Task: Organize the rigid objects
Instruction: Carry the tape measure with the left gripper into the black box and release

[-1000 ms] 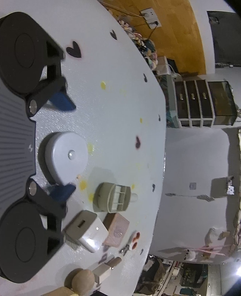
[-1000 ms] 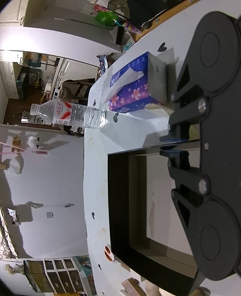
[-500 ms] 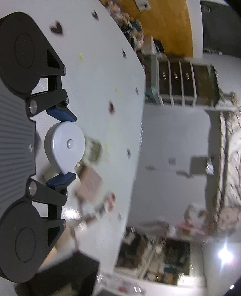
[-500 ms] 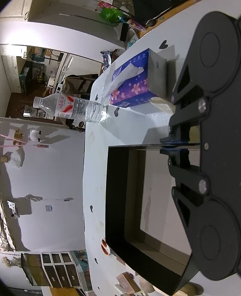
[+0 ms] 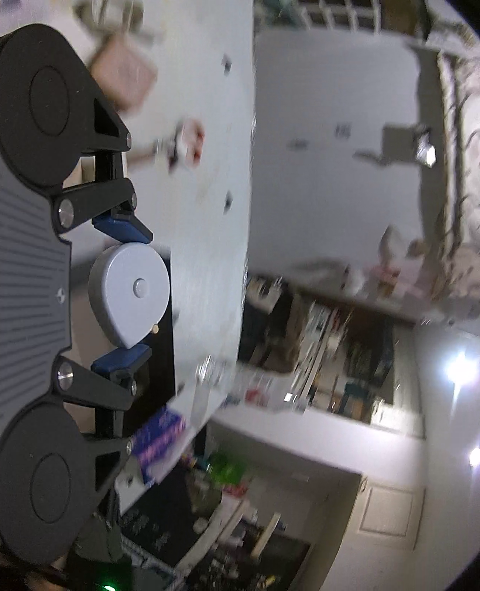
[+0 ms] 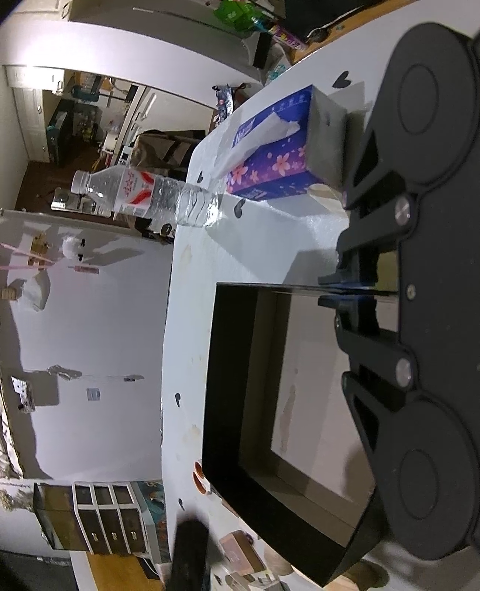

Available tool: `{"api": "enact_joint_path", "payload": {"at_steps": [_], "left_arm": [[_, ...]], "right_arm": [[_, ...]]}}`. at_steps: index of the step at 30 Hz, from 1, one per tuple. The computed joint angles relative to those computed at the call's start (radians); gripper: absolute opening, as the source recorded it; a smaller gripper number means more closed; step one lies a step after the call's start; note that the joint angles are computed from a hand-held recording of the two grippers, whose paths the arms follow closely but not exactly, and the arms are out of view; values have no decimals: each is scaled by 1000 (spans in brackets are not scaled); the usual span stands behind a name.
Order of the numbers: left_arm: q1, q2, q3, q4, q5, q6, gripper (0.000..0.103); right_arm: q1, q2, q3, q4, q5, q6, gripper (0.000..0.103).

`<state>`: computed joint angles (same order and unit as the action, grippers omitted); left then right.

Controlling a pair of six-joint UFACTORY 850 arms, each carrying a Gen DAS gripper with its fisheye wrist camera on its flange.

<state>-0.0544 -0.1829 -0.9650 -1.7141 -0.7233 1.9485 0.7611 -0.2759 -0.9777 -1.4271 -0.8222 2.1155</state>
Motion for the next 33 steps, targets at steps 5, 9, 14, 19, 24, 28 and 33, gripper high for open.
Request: {"api": "enact_joint_path", "payload": {"at_steps": [5,9,14,19,24,28,33], "left_arm": [[-98,-88,-97,98,36,-171,60],[-160,-156,-175,207,74,-345,60],[-214,-238,-265,354,124,-521,60],[-229,-304,-345,471,105,-677,60],[-237,-348,-394,499,87,-765,61],[-237,-368,-406,506,97,-826,73],[-218,-361,-407,501,46,-820,84]], "right_arm": [[-8,-6,-14,-2,24,-22,4],[-14,-6,-22,0,56,-45,5],[-23,-2,-27,23,84,-79,5],[-34,1,-29,29,105,-79,5],[-40,1,-32,44,117,-80,5],[-46,-1,-41,68,123,-98,5],[-53,-5,-56,108,132,-126,4]]}}
